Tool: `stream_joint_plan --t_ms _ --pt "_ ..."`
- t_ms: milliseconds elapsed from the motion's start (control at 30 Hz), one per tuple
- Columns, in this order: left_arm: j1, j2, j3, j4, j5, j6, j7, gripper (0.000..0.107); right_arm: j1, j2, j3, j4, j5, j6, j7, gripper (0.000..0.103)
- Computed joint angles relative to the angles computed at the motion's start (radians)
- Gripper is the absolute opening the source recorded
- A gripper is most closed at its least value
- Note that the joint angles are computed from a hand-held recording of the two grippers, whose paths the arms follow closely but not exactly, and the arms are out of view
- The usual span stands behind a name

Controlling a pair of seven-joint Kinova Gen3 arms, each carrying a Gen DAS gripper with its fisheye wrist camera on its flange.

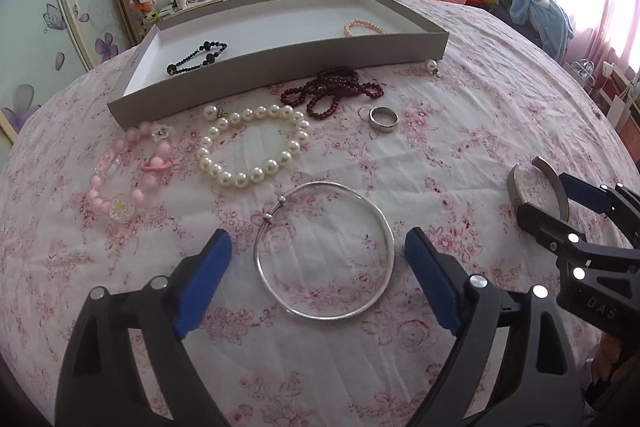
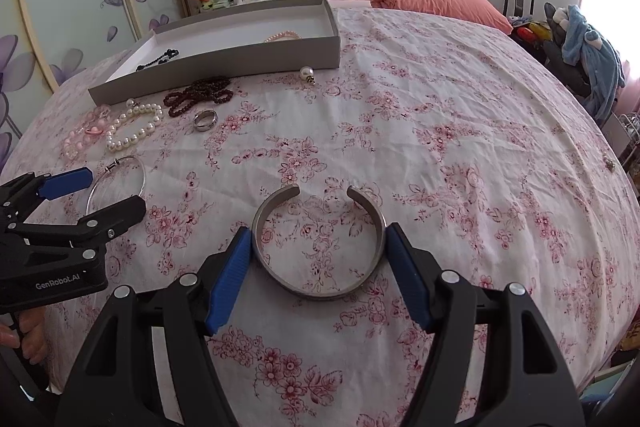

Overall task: Organize jewelry
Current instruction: 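Grasp the silver cuff bangle with the right tool while the left tool grasps the thin silver bangle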

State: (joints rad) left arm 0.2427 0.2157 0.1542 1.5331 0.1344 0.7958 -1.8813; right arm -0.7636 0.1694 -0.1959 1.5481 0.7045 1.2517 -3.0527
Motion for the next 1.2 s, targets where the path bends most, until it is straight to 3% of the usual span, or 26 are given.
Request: stream_joint_plan --t_ms 133,467,700,833,1200 --pt "-0.002 -0.003 -0.008 0.0 -0.007 -0.011 0.017 0.069 0.003 0.002 0.0 -0.003 -0.003 -0.007 0.008 0.068" --pt "-0.07 -0.033 -0.036 0.022 0.005 0.011 -0.003 0.07 0.005 0.039 0.015 -0.057 -0.023 -0.057 0.096 0.068" --pt "-0.11 -0.045 -0.054 0.037 0.009 0.003 0.004 0.079 -0.007 0.083 0.042 -0.117 -0.031 -0.053 0.163 0.068" --pt "-0.116 -0.054 -0.051 0.059 0.015 -0.032 0.001 0.079 -0.016 0.093 0.057 -0.128 -0.029 -0.054 0.17 0.069" --pt "-0.12 -0.052 -0.047 0.059 0.025 -0.028 -0.004 0.083 -0.028 0.103 0.07 -0.138 -0.026 -0.044 0.155 0.075"
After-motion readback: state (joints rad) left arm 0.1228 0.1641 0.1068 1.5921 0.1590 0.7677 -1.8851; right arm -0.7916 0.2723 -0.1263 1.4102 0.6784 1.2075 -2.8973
